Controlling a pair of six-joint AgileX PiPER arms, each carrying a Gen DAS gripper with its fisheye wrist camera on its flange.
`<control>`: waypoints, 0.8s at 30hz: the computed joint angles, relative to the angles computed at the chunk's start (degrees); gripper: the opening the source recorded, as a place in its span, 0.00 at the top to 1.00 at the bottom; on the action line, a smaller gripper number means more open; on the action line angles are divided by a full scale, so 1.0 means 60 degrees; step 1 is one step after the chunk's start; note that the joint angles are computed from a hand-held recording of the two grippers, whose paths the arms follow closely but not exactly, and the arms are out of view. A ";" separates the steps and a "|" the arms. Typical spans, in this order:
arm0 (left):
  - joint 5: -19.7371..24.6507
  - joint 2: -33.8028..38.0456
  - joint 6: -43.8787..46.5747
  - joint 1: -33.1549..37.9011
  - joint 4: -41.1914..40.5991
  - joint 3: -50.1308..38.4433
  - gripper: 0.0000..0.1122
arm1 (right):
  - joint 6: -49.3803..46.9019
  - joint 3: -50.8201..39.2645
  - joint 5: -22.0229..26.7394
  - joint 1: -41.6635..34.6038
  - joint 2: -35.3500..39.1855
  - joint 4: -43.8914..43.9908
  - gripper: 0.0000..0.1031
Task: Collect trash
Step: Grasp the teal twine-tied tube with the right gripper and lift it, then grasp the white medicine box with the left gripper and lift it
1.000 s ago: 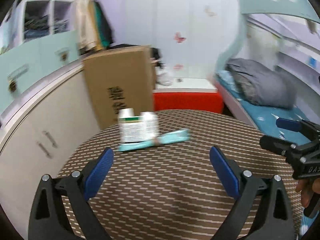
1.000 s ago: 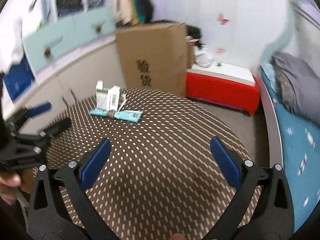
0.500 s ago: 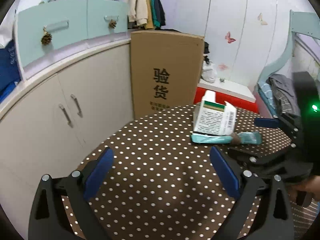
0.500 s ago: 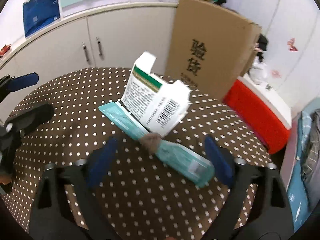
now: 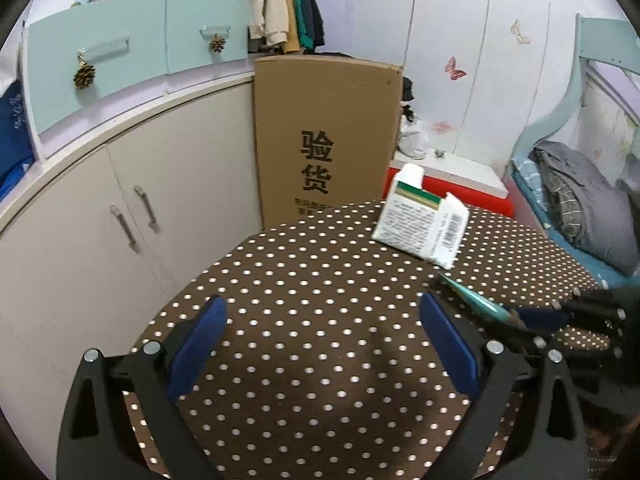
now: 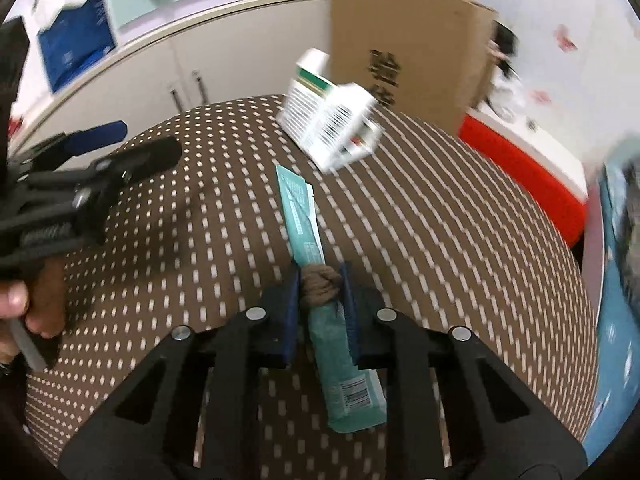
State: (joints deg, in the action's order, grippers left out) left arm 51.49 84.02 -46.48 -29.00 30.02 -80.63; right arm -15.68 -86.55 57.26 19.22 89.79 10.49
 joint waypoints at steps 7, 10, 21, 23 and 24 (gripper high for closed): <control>0.0093 0.0870 0.0733 -0.0300 -0.0228 -0.0966 0.16 | 0.1240 0.1551 -0.0619 -0.1031 -0.1326 0.0357 0.81; 0.0076 0.1636 0.1928 -0.0032 -0.1118 -0.1977 0.16 | 0.1331 0.1831 -0.1047 -0.1528 -0.1362 0.0999 0.81; 0.0961 0.4331 0.5127 0.0790 -0.2836 -0.5449 0.15 | 0.0739 0.1973 -0.1241 -0.1914 -0.1284 0.2048 0.81; 0.1122 0.4597 0.5468 0.0746 -0.2767 -0.5844 0.15 | 0.0699 0.2017 -0.1202 -0.1954 -0.1348 0.2066 0.81; 0.1230 0.4711 0.5591 0.0712 -0.2735 -0.6008 0.15 | 0.0707 0.1988 -0.1189 -0.1926 -0.1326 0.2031 0.81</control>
State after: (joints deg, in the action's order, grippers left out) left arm 58.87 112.29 -12.94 -24.73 13.61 -116.68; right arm -11.44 -74.62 50.13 7.67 81.84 22.68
